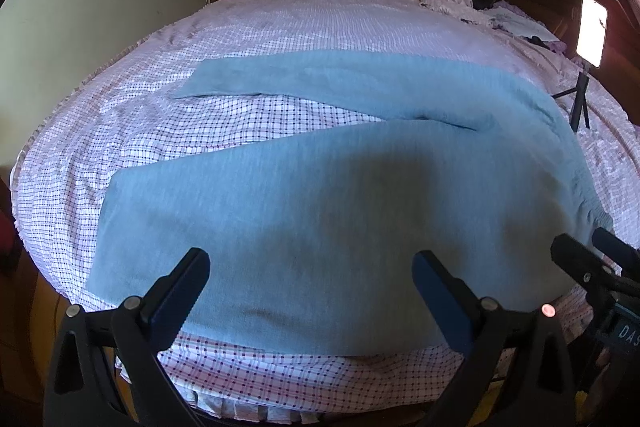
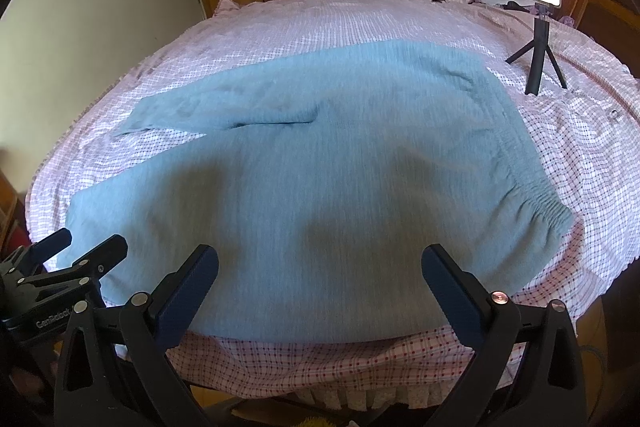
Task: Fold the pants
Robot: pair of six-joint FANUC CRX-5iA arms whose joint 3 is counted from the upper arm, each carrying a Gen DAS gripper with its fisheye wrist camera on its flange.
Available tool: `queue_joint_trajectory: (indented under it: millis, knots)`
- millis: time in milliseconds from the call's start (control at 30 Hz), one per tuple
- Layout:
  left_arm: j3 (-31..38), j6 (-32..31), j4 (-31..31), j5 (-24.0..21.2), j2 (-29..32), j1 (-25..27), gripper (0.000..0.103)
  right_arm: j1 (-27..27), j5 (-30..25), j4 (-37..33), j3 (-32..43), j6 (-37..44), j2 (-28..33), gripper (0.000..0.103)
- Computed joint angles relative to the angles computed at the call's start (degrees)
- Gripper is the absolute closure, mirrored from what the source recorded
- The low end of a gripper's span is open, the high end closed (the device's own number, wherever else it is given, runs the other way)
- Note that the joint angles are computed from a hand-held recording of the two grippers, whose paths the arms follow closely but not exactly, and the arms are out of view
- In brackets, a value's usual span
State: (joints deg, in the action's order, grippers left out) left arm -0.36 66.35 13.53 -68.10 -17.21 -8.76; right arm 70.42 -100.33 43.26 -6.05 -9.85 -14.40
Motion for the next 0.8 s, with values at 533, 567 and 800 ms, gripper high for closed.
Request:
queue_joint_trajectory:
  millis: [533, 567, 800]
  knots:
    - [3.1, -0.9, -2.5, -1.0, 2.3, -1.9, 0.000, -2.5, 1.6, -1.1, 0.6, 2.8, -0.5, 0.005]
    - [3.7, -0.9, -2.5, -1.1, 2.7, -2.0, 0.000, -2.8, 1.7, -1.0, 0.6, 3.1, -0.7, 0.005]
    - [9.7, -2.1, -2.0, -1.8, 7.0, -2.4, 0.000, -6.3, 2.0, -1.2, 1.9, 8.2, -1.4, 0.005]
